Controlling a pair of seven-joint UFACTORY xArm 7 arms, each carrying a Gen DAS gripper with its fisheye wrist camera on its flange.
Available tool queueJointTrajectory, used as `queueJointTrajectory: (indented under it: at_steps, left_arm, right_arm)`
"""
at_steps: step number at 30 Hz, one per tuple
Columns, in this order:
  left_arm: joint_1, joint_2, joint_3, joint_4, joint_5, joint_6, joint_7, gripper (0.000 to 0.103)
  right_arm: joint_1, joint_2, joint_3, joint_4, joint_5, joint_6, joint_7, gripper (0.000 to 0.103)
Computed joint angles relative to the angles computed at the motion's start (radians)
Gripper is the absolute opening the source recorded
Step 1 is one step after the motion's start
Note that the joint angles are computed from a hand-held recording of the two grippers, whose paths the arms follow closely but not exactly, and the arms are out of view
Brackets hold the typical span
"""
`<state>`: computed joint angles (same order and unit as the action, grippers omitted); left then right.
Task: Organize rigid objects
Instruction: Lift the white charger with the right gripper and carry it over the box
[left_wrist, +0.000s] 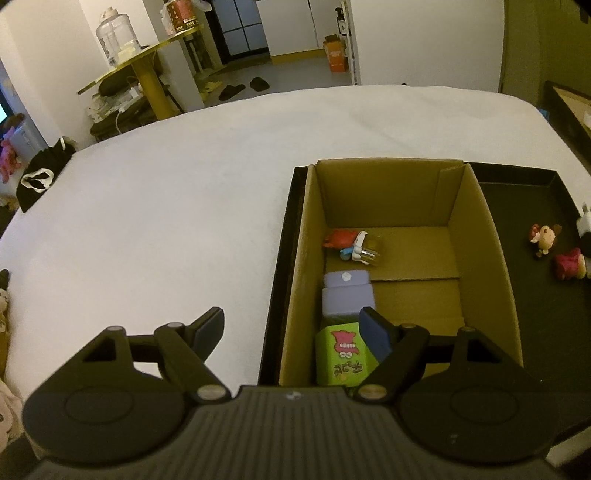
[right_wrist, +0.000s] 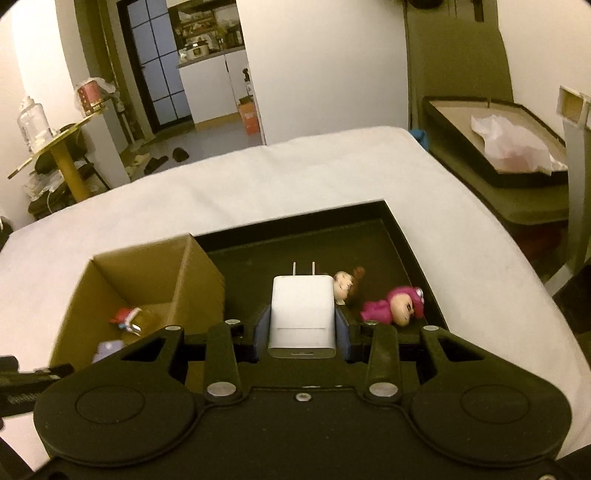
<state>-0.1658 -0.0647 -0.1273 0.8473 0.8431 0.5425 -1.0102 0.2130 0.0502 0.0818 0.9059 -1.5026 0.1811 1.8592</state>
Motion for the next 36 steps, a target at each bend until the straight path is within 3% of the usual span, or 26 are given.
queueJointTrajectory:
  at_steps: [7, 15, 19, 28, 36]
  left_arm:
    - [0.018, -0.010, 0.015, -0.026, -0.061, -0.070, 0.040, 0.079]
    - [0.046, -0.022, 0.027, -0.055, -0.200, -0.141, 0.127, 0.079]
    - [0.066, -0.029, 0.019, -0.065, -0.168, -0.167, 0.090, 0.079]
    - [0.078, -0.020, 0.029, -0.077, -0.259, -0.224, 0.152, 0.077]
    - [0.085, 0.011, 0.031, -0.059, -0.234, -0.228, 0.141, 0.070]
  right_arm:
    - [0.027, 0.003, 0.017, 0.035, 0.073, 0.047, -0.086, 0.036]
    - [0.068, 0.033, 0.023, 0.082, 0.161, 0.082, -0.207, 0.036]
    - [0.094, 0.060, 0.021, 0.114, 0.210, 0.082, -0.271, 0.036]
    - [0.154, 0.129, -0.005, 0.190, 0.398, 0.043, -0.505, 0.036]
    - [0.196, 0.195, -0.023, 0.245, 0.620, 0.039, -0.761, 0.036]
